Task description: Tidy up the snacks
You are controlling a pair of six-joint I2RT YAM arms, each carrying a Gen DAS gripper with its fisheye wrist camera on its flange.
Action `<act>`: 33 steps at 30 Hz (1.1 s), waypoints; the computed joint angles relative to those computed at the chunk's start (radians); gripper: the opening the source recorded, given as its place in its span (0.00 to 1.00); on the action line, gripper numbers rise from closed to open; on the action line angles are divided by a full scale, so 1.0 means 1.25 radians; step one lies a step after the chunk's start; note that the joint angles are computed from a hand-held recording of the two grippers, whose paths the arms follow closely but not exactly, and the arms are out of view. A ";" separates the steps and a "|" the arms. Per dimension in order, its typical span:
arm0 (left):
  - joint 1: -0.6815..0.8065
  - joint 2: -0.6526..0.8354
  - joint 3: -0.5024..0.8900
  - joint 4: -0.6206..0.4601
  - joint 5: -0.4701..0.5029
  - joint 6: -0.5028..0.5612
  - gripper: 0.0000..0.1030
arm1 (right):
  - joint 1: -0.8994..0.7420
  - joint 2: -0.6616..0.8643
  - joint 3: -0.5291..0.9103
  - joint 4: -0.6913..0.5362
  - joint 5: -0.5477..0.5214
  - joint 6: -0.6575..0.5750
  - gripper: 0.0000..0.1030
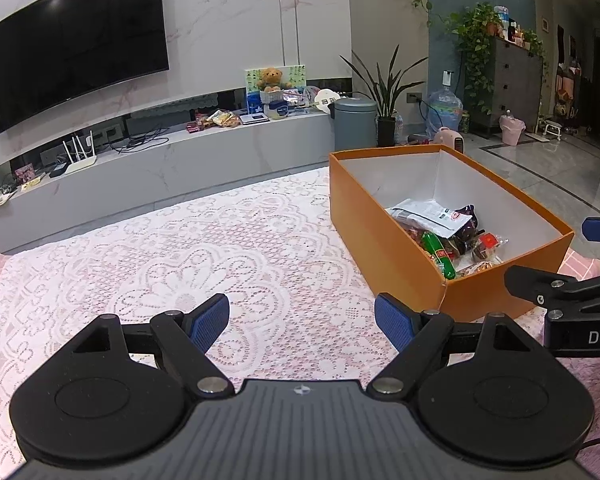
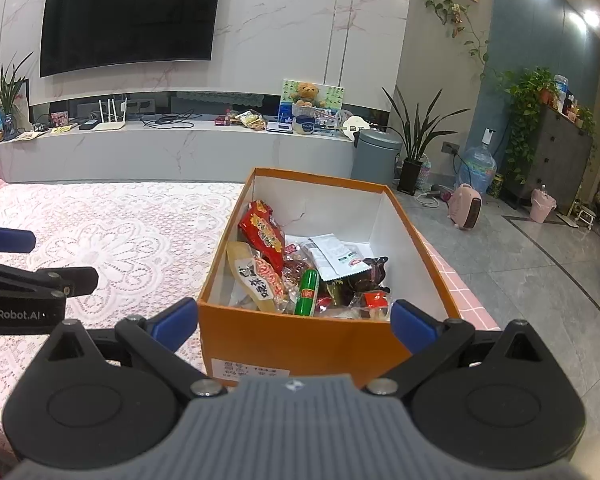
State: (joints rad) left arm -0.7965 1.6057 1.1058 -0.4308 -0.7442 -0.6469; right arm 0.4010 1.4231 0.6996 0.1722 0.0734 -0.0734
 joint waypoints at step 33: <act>-0.020 -0.017 0.001 -0.031 -0.013 -0.022 0.94 | 0.016 -0.027 -0.018 -0.001 0.007 0.014 0.97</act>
State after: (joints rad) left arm -0.8211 1.5839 1.1066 -0.4699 -0.7608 -0.6740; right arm 0.4211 1.3891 0.6768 0.1714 0.0816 -0.0562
